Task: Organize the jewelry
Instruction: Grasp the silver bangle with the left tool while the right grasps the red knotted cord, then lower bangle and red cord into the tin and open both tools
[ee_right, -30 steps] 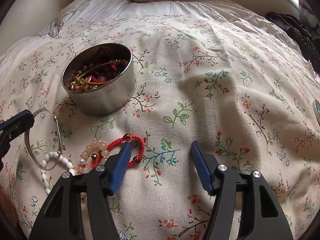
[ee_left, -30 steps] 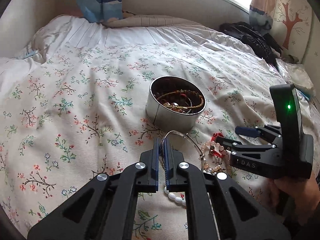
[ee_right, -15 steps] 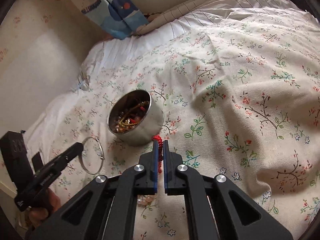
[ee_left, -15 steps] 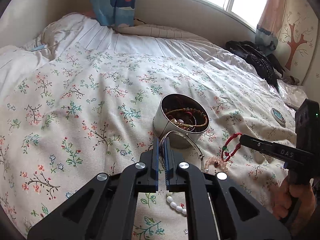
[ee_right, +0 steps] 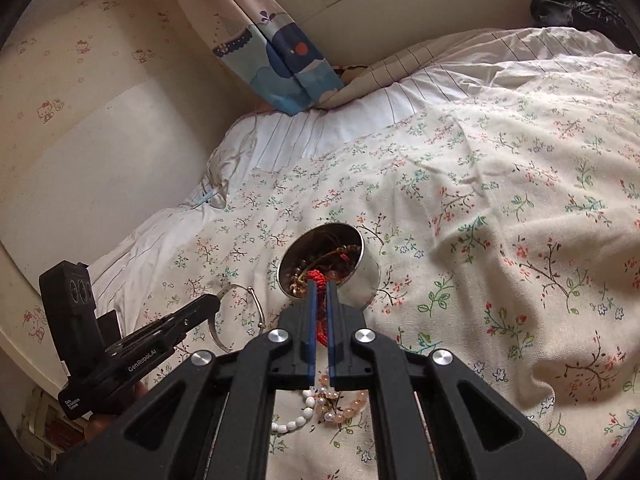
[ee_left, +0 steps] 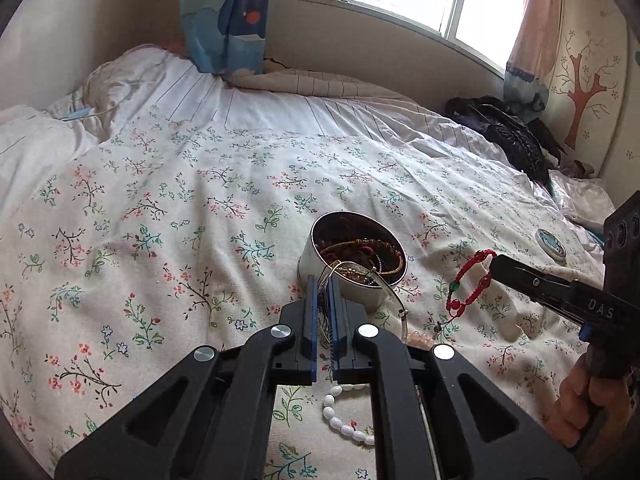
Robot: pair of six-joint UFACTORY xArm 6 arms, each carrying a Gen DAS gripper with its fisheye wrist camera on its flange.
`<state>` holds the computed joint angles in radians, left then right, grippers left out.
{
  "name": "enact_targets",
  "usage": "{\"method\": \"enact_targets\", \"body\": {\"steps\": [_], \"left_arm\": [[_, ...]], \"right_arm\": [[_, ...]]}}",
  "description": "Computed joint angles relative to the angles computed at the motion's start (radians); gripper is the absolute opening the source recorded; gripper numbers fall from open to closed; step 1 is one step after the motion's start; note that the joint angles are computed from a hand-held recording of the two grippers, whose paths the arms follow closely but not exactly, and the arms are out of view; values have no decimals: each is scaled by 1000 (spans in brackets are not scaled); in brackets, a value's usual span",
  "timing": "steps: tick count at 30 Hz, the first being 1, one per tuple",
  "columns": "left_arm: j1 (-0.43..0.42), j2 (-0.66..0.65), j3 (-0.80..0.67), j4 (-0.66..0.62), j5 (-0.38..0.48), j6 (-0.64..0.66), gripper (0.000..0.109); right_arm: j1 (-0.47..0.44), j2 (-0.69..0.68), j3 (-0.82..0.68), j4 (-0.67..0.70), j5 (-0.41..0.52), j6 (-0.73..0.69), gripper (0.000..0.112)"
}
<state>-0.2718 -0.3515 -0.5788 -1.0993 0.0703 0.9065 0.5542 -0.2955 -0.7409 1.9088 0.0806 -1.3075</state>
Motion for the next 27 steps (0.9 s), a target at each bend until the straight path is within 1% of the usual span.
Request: {"method": "enact_targets", "body": {"steps": [2, 4, 7, 12, 19, 27], "left_arm": [[-8, -1, -3, -17, -12, 20, 4], [-18, -4, -2, -37, -28, 44, 4], [-35, -7, -3, -63, -52, 76, 4], [-46, -9, -9, -101, -66, 118, 4], [-48, -6, -31, -207, -66, 218, 4], [-49, 7, -54, -280, -73, 286, 4]], "right_arm": [[-1, -11, -10, 86, 6, -104, 5], [-3, -19, -15, 130, 15, -158, 5], [-5, -23, -18, 148, 22, -185, 5], [-7, -24, -24, 164, 27, -210, 5], [-11, -26, -29, 210, 28, -261, 5], [-23, -23, -45, 271, 40, -330, 5]]}}
